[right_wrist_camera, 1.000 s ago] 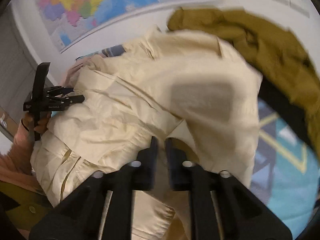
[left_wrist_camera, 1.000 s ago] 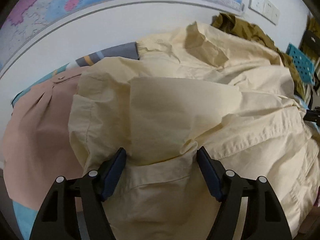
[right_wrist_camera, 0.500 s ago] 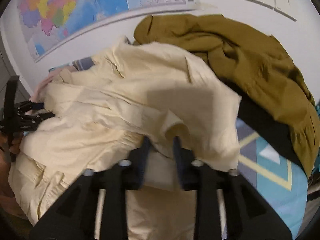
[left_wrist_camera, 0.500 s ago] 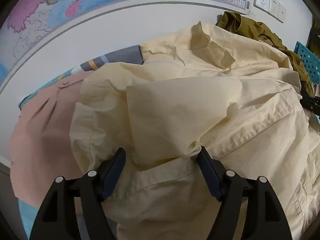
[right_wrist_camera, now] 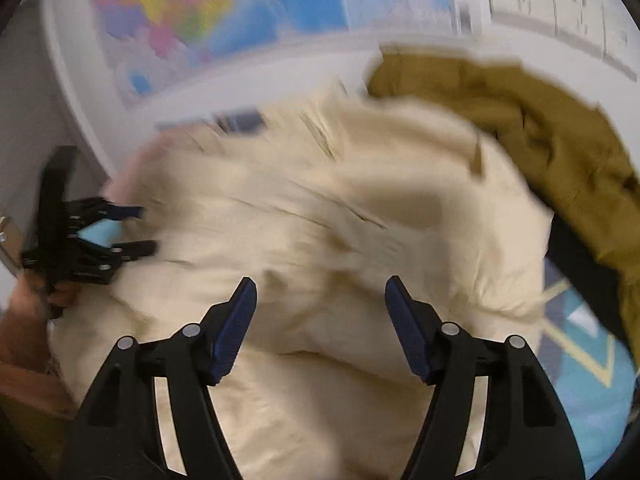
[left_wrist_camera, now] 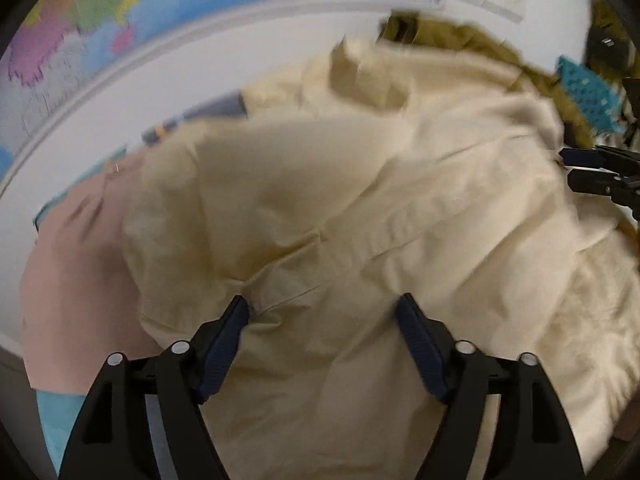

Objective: Fold large clothes

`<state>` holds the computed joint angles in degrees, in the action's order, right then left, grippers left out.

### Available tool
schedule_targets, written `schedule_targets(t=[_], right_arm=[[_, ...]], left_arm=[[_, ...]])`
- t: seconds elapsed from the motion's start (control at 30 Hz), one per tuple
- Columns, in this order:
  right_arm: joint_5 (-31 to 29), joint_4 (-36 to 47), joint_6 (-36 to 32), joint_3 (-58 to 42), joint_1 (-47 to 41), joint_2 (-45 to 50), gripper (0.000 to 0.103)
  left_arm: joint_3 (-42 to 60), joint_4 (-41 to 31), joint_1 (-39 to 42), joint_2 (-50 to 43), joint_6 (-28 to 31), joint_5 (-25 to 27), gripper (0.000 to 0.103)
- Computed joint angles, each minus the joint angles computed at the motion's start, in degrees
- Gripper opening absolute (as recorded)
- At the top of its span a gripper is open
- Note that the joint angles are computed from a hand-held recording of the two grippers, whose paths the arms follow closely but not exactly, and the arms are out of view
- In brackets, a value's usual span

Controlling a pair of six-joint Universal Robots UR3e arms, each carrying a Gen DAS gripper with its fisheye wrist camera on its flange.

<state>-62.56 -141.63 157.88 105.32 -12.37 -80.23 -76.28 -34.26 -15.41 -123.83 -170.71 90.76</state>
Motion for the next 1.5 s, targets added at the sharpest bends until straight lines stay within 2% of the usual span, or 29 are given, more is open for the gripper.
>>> schedule_targets(t=[0.03, 0.1, 0.23, 0.3, 0.4, 0.53, 0.63, 0.73, 0.8, 0.87, 0.97, 1.03, 1.1, 1.2, 1.3, 1.43, 1.5], right_arm=[[0.08, 0.32, 0.59, -0.53, -0.22, 1.39, 0.055], [0.83, -0.38, 1.03, 0.75, -0.92, 0.05, 0.054], [3.78, -0.64, -0.14, 6.22, -3.90, -7.89, 0.069], [6.19, 1.24, -1.87, 8.39, -5.99, -11.86, 0.069], [12.40, 7.99, -6.38, 11.29, -11.60, -17.99, 0.075], [13.13, 13.24, -9.25, 13.43, -15.33, -22.00, 0.077], [14.64, 18.09, -11.81, 15.40, -18.85, -25.44, 0.077], [18.24, 28.03, -17.45, 16.38, -24.64, -30.73, 0.083], [20.47, 37.87, -23.52, 16.19, -29.80, -34.95, 0.085], [20.90, 45.86, -28.50, 16.23, -34.88, -39.42, 0.089], [21.06, 63.37, -40.18, 14.31, -44.61, -43.47, 0.091], [20.04, 71.21, -45.83, 13.80, -49.52, -44.96, 0.093], [18.44, 75.00, -49.32, 14.37, -53.42, -46.07, 0.094], [16.14, 80.52, -54.20, 15.20, -58.28, -44.99, 0.095], [14.72, 82.94, -56.66, 15.74, -60.26, -44.02, 0.095], [12.71, 85.66, -60.05, 16.64, -61.61, -43.88, 0.096], [11.70, 86.54, -61.39, 17.07, -61.89, -43.86, 0.097]], left_arm=[[0.73, -0.46, -0.52, -0.57, -0.46, 0.98, 0.079], [0.66, -0.44, -1.15, -0.05, -1.29, 2.24, 0.079], [-8.46, 5.36, 0.20, 6.57, -2.20, 0.91, 0.079], [-14.88, 9.06, 1.98, 11.07, -2.13, -1.10, 0.079], [-23.80, 12.54, 5.07, 17.87, -2.38, -4.61, 0.079], [-33.51, 15.88, 8.19, 24.71, -3.43, -6.89, 0.080], [-40.65, 16.49, 12.43, 30.34, -3.56, -11.82, 0.083], [-45.96, 16.22, 15.71, 34.48, -3.32, -15.52, 0.084], [-49.99, 15.35, 18.56, 37.59, -2.96, -19.28, 0.085], [-53.79, 13.99, 20.99, 40.52, -2.57, -22.64, 0.085], [-58.41, 14.10, 23.53, 43.81, -1.78, -25.70, 0.085], [-61.17, 12.16, 25.98, 46.53, -0.71, -29.43, 0.087], [-63.06, 9.29, 28.01, 48.39, 0.70, -32.70, 0.088], [-65.15, 6.98, 28.87, 50.27, 2.69, -34.71, 0.090], [-66.75, 1.21, 30.94, 52.54, 6.63, -39.96, 0.093], [-67.58, 3.01, 28.63, 52.27, 6.05, -39.40, 0.096], [-67.59, 0.76, 29.25, 52.21, 7.95, -42.83, 0.096]])
